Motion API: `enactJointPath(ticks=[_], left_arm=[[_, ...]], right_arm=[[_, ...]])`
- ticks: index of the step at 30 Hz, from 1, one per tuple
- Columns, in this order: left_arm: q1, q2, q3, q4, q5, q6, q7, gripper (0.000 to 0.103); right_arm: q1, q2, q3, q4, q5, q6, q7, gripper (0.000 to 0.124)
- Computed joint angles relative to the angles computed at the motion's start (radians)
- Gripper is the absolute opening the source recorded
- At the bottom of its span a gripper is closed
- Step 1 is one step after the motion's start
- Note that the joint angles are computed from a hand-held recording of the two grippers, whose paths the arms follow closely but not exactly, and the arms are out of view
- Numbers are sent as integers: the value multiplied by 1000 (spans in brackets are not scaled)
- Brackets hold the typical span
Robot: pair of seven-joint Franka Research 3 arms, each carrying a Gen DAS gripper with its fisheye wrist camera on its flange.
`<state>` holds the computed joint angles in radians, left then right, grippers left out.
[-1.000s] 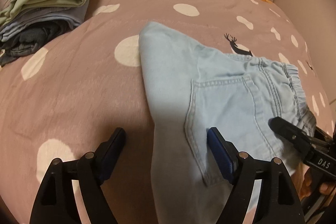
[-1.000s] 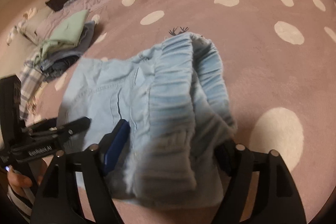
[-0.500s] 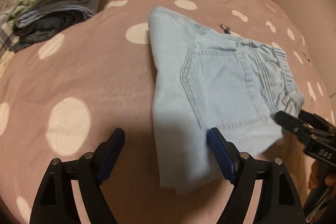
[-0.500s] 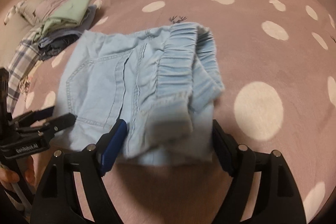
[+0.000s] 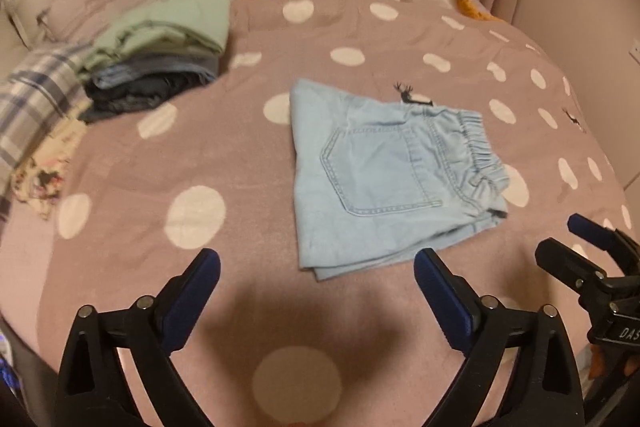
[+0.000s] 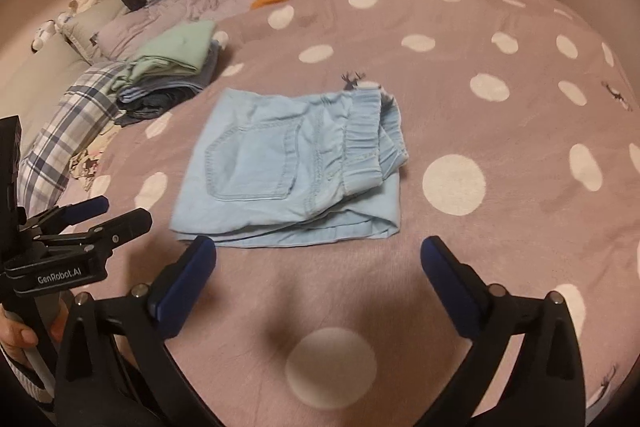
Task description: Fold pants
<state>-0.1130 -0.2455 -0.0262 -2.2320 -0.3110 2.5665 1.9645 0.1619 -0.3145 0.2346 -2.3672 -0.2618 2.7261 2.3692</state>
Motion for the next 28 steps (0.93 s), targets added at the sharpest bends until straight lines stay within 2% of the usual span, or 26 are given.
enactJointPath(ticks=[12,28], left_arm=[[-41,-144,27,-99,26,24,-12,97],[-70,-169,54,-111,20,8,-13,97]], right_arm=[[-2,-98,50,-22,-18,-32,17,103],[-13,-124,70,-32,-16,-33,25,103]])
